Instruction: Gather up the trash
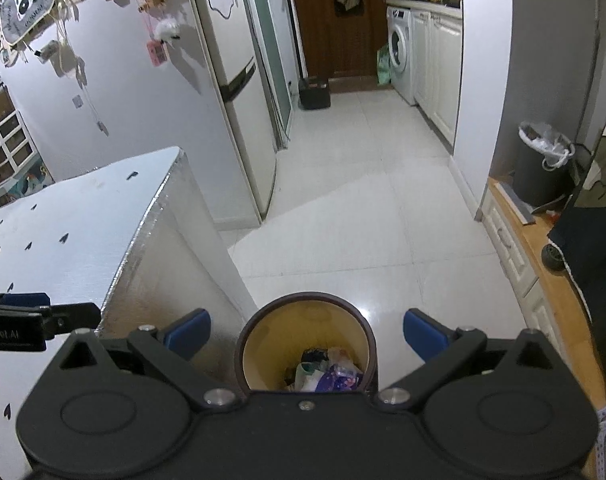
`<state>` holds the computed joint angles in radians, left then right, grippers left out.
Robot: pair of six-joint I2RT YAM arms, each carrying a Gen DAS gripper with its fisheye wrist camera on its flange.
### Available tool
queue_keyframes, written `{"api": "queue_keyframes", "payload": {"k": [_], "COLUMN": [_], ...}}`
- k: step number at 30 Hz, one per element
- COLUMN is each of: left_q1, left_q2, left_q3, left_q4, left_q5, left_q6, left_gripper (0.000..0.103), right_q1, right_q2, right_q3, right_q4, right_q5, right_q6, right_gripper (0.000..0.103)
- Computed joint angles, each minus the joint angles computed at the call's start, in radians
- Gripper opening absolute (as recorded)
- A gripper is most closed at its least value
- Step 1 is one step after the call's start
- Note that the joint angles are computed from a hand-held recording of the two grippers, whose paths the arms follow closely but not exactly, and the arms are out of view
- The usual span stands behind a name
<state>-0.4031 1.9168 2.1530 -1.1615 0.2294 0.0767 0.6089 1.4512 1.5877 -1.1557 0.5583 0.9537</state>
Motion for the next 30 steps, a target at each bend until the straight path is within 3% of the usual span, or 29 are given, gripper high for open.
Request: {"api": "queue_keyframes", "payload": {"k": [9,15,25,30], "left_q1": [0.037,0.071,0.084,0.087], "left_q2": [-0.239,-0.323,-0.432,-0.467], "left_q3": [-0.341,-0.464,-0.63,-0.691], "left_q4": [0.196,0.247,0.327,0.353], "left_q5": [0.038,0.074,0.047,0.036], "left_q6": [0.065,0.075,0.117,0.094], "left_gripper": [0.103,0.103,0.103,0.103], "right_q1": [0.213,0.348,0.454,0.476], "right_q2": [-0.011,0.019,0.043,0.024], "right_q3": [-0.006,0.006,-0.025,-0.084], "right_q4": [-0.099,-0.197,-0.296,-0.269], "right_q5": [0.184,0.311,0.395,0.406], "right_q6": [0.214,0.356,0.532,0.521], "right_gripper": [0.103,0.103,0.103,0.103]}}
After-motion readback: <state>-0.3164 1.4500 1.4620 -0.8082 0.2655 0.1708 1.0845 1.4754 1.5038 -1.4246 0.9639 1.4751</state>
